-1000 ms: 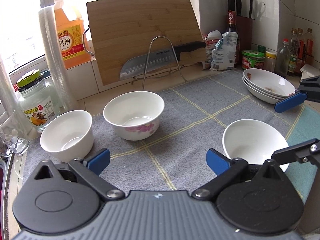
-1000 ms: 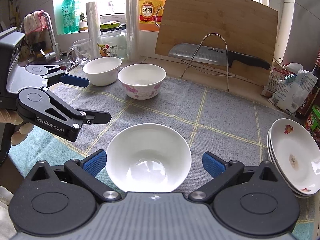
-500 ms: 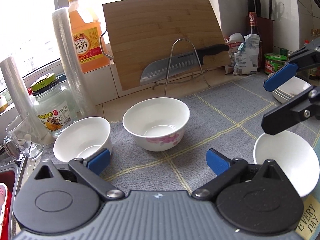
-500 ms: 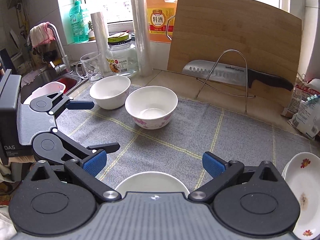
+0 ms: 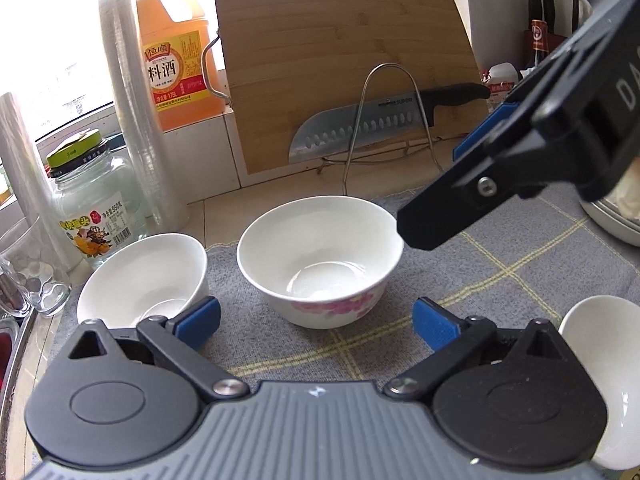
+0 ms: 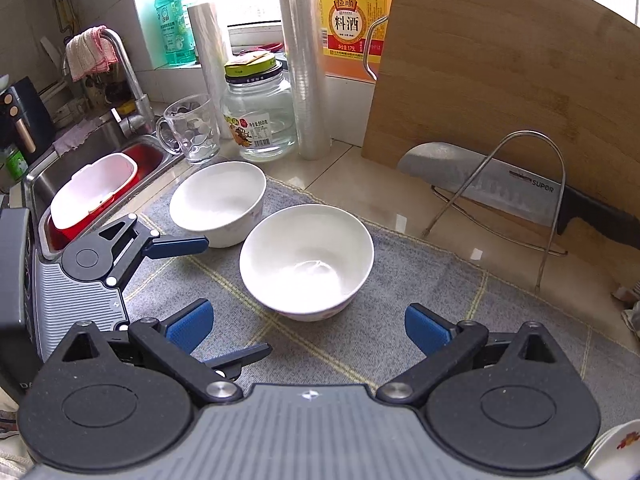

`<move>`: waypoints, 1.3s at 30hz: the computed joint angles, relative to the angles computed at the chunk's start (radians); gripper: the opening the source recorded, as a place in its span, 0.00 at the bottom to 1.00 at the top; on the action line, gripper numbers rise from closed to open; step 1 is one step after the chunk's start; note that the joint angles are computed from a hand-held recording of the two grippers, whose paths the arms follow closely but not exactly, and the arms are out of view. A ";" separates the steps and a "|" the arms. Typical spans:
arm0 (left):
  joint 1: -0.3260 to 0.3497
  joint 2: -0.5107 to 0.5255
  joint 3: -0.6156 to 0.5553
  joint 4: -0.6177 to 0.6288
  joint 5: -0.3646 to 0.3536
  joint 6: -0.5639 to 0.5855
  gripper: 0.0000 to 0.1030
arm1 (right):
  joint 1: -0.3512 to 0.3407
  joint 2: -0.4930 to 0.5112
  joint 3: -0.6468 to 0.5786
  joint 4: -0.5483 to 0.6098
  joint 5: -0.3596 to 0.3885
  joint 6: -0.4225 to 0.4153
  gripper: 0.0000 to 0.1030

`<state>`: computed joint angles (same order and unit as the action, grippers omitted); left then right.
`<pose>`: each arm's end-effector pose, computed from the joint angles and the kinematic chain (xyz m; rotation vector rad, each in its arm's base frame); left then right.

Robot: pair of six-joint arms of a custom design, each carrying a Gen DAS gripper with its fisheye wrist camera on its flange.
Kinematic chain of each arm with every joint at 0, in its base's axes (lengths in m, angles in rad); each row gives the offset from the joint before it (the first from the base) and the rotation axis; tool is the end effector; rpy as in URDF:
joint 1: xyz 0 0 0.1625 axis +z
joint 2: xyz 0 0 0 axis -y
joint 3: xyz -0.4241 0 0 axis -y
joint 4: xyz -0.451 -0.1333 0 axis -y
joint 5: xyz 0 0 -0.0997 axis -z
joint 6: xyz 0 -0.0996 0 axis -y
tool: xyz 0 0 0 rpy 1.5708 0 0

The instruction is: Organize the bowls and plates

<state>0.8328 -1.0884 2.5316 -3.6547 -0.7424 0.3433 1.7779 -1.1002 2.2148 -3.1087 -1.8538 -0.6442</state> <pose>-0.0989 -0.4160 0.0965 0.8907 2.1315 -0.9407 0.2104 -0.4883 0.0894 1.0533 -2.5260 0.4893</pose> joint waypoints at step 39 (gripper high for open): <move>0.092 0.057 -0.069 -0.073 -0.118 0.066 0.92 | -0.041 0.207 -0.242 0.143 0.026 -0.004 0.79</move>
